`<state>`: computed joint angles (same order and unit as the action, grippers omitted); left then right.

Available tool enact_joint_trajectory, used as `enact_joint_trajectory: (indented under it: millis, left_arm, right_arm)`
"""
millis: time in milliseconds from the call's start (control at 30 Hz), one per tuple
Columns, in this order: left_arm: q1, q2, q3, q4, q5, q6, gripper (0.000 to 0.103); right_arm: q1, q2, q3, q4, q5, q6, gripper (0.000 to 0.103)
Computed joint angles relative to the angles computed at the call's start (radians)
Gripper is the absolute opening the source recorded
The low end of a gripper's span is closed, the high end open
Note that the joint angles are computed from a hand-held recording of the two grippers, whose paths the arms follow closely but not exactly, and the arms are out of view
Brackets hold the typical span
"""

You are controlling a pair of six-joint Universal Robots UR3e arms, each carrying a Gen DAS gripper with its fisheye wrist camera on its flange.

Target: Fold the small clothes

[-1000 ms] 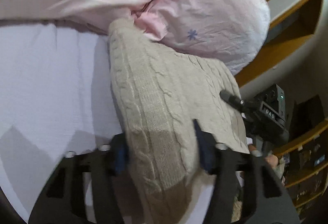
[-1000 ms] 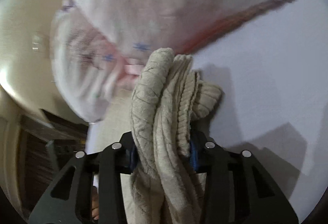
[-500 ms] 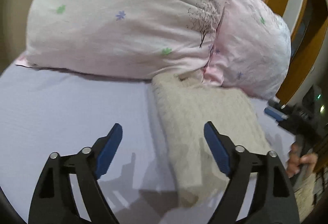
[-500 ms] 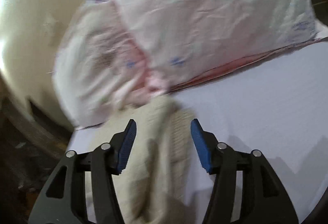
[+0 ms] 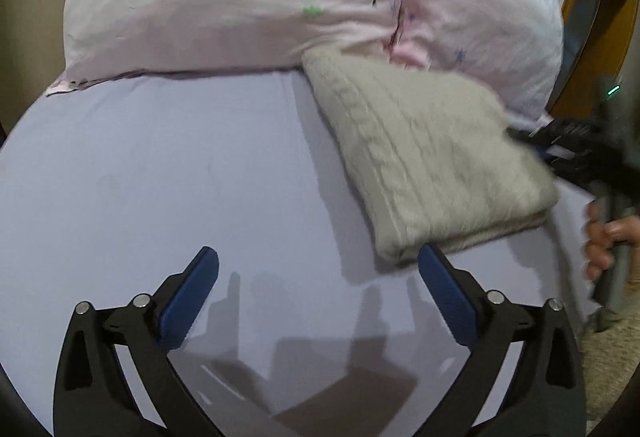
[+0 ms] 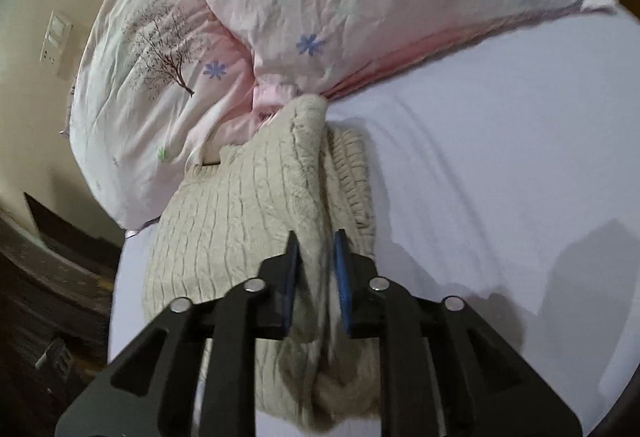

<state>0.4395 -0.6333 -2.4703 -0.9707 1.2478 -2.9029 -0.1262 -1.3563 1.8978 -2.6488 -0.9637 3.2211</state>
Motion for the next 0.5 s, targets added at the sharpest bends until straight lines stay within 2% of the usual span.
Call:
enact_joint_trajectory:
  millis: [33,67,133,167,200,300,367,433,500]
  left_arm:
    - [-0.073,-0.054,-0.001,0.069,0.076,-0.048,0.102]
    - [-0.155,-0.116,0.002,0.136,0.162,-0.098,0.102]
    - [-0.217,-0.169,0.008,0.173,0.218,-0.132,0.102]
    - [-0.22,-0.175,0.006,0.17,0.207,-0.133,0.102]
    - [-0.22,-0.182,0.006,0.164,0.194,-0.135,0.102]
    - [-0.268,-0.243,0.016,0.186,0.217,-0.171,0.102]
    - [-0.353,-0.316,0.032,0.248,0.295,-0.213,0.102]
    - [-0.413,-0.369,0.055,0.272,0.352,-0.239,0.102]
    - [-0.415,-0.37,0.059,0.271,0.347,-0.237,0.102]
  right_arm:
    - [-0.013,-0.054,0.055,-0.032,-0.035,-0.004,0.047]
    - [-0.018,-0.087,0.097,-0.075,-0.068,-0.01,0.052]
    - [-0.047,-0.211,0.213,-0.114,-0.106,-0.059,0.092]
    - [-0.095,-0.293,0.28,-0.097,-0.089,-0.111,0.099]
    - [-0.126,-0.364,0.35,-0.103,-0.081,-0.154,0.101]
    - [-0.092,-0.48,0.421,-0.032,-0.192,-0.237,0.101]
    - [-0.008,-0.454,0.402,-0.006,-0.274,-0.259,0.101]
    - [0.06,-0.392,0.384,-0.016,-0.286,-0.272,0.101]
    - [0.113,-0.329,0.353,-0.012,-0.306,-0.255,0.101]
